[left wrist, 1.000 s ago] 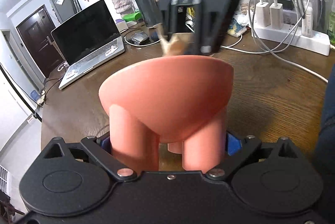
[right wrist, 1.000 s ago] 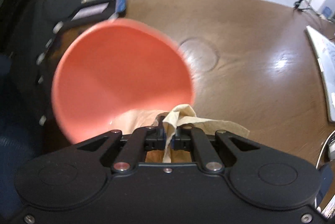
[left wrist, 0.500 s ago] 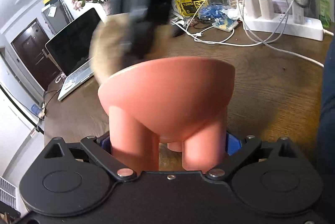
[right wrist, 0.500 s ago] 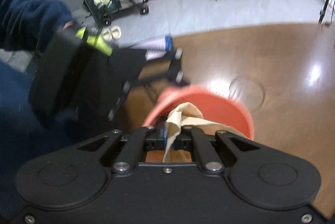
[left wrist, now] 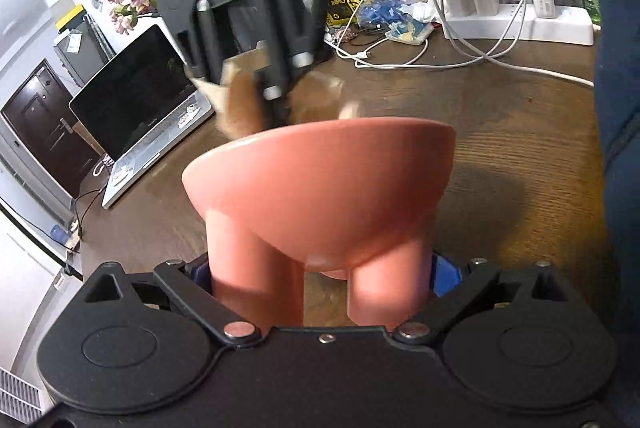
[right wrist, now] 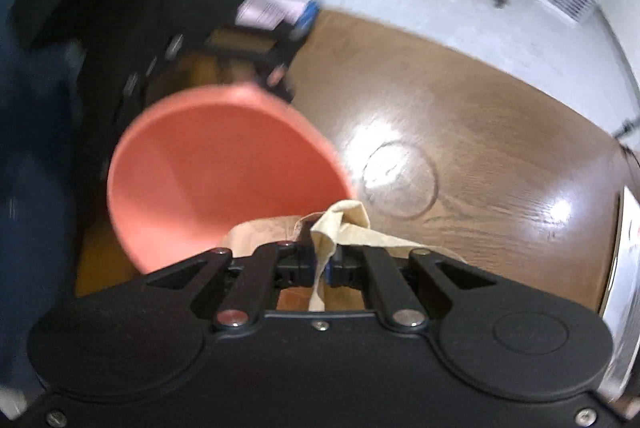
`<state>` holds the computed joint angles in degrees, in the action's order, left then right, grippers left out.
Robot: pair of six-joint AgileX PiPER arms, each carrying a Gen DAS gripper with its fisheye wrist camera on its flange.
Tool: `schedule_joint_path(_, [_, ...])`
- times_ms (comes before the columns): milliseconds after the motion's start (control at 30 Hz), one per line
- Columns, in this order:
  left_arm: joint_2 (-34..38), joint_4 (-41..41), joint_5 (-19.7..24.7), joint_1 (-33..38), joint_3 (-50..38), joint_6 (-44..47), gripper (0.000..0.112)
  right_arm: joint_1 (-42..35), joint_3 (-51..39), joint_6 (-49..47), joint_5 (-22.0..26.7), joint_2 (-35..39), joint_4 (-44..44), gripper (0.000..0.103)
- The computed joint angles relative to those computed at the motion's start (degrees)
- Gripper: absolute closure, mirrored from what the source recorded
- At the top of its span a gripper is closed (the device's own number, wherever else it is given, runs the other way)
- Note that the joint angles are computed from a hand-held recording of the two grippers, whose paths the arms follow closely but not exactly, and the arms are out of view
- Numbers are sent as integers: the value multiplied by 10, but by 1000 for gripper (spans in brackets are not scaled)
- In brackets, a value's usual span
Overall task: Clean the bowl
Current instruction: 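Turn the bowl over with the left gripper and wipe its underside with the right gripper's cloth, then wipe the bowl's outer wall and foot with the cloth in the right gripper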
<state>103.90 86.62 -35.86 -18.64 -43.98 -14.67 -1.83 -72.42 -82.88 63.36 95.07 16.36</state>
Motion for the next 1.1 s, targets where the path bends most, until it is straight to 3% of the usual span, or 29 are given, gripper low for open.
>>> schedule_joint_path(133, [2,14,-5,1,-8,-15,16,6,21,-63,16,-14,-33,99])
schedule_joint_path(300, [5,22,-7,-1,-16,-26,16,47,76,-138,1,-48,-53,99])
schedule_joint_path(433, [7,16,-5,-4,-18,-21,16,65,73,-159,35,-62,-8,99])
schedule_joint_path(667, [8,16,-9,-3,-17,-3,16,101,26,-180,34,-59,31,99])
schedule_joint_path(933, [6,1,-6,-2,-8,12,16,73,-38,-165,-15,-3,-7,99])
schedule_joint_path(1100, [6,-2,-7,-1,-6,11,16,48,6,-165,-54,6,-33,99])
